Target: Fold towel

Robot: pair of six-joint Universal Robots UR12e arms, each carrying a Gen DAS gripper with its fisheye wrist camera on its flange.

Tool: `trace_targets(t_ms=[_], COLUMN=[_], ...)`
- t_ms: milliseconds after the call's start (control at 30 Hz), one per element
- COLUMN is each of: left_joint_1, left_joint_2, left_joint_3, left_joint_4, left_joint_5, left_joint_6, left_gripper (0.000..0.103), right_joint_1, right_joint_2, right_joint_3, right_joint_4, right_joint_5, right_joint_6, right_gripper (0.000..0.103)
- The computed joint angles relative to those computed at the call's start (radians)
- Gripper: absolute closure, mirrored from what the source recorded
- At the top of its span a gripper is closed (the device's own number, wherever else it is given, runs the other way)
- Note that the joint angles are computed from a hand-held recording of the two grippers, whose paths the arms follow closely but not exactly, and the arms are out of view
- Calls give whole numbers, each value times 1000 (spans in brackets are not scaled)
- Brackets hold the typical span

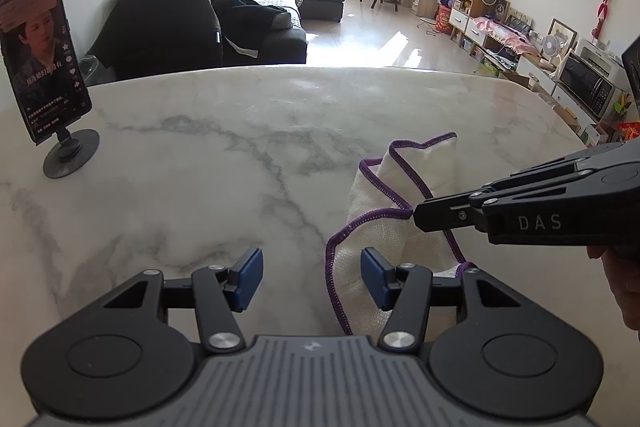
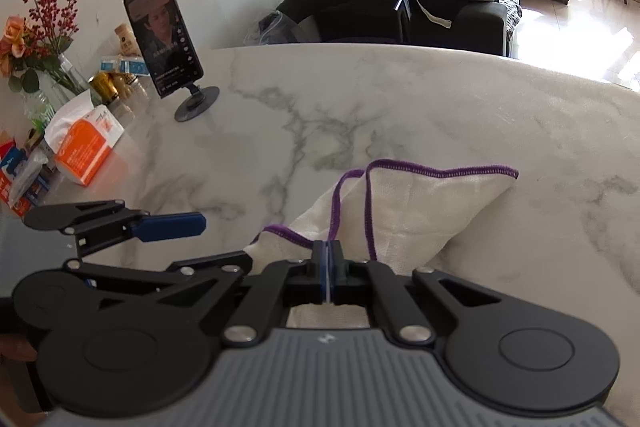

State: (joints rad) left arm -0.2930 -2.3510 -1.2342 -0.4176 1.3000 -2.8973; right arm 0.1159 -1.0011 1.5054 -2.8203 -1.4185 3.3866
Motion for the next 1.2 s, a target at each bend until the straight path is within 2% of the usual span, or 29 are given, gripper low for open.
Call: trace_targets(t_ms=[167, 433, 567, 1033, 1133, 1200], left_joint_1=[0, 1, 2, 4, 4, 3], left_joint_2=[1, 0, 0, 5, 7, 8], left_joint_3=[-1, 0, 2, -3, -6, -7], left_joint_4=[2, 2, 2, 8, 9, 11], left_joint_5=[0, 3, 6, 15, 16, 16], left_joint_6=[1, -4, -6, -13, -11, -10], left_gripper=[48, 48, 48, 48, 48, 48], right_joint_1=[-1, -2, -1, 7, 6, 6], right_joint_2=[-3, -2, 0, 14, 15, 13], right_joint_3=[2, 0, -4, -21, -20, -17], right_joint_4=[0, 18, 28, 56, 53, 44], right_joint_5=[2, 16, 21, 21, 27, 26], right_joint_6=[3, 19, 18, -11, -15, -16], right_gripper=[101, 85, 84, 84, 93, 96])
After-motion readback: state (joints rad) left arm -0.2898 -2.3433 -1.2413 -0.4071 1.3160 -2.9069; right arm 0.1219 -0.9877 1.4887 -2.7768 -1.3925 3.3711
